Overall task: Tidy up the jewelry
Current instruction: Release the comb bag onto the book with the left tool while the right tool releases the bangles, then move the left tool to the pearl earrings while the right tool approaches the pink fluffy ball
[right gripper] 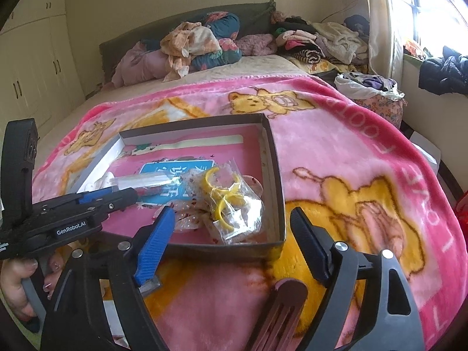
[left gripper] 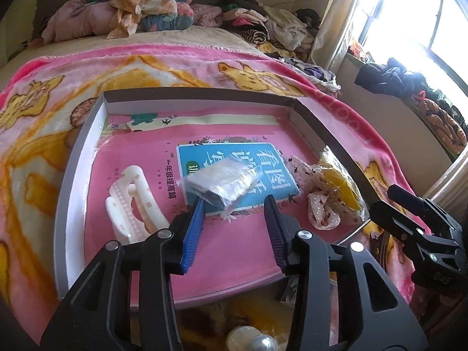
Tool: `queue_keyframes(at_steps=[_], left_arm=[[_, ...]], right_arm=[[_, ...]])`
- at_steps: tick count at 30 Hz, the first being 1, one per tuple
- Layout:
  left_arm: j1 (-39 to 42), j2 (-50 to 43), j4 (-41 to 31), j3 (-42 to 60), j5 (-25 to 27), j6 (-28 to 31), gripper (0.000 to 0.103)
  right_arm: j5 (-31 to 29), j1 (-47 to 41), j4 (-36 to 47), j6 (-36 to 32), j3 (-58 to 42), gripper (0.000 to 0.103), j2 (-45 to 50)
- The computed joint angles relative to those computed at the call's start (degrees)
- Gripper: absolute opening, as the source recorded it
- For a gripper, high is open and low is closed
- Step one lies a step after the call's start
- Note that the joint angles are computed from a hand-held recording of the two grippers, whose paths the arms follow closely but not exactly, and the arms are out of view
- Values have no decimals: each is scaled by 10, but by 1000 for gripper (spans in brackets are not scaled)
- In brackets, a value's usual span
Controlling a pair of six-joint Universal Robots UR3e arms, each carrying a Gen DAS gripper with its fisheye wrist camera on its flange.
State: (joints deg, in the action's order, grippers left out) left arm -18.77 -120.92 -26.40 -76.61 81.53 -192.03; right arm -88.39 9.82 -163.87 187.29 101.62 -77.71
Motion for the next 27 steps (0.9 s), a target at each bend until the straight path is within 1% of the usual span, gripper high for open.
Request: queue_keyframes(at_steps=[3,8,14,15,18,19,20,21,22,25,26,27], left_arm=[[-2,7,5,-7,5,-1,39],[-5,30,24,-38,15,-2,45],[-9,57,46,-72,23,-4,56],[-10,61,49,-76,25,-5,59],[-13,76,62,-94,33,-6,60],[-14,82,66,-100,36,-7,62],[-15,88,71,-108,39,-8,64],[-14,92,74,-113,39,-10,77],[-12,100,81,-124,36,-12,84],[-12,119,95,-146,38,-12,85],[-14,124,98,-152,42,-12,87],[-14,129,102,-159,44,-12,91]], right_arm=[[-3,0,-12,4,20,84,-17],[-6,0,-21,5,45,86,-42],[-8,2,-33,9,79,88,-75],[-10,4,-34,9,81,88,-78],[-14,9,-39,10,94,89,-93],[-14,9,-40,11,98,90,-97],[-15,10,-42,10,102,90,-102],[-16,12,-43,10,108,90,-108],[-17,13,-45,11,111,90,-112],[-19,17,-50,12,122,90,-127],[-20,18,-52,12,126,90,-131],[-19,19,-53,13,131,90,-138]])
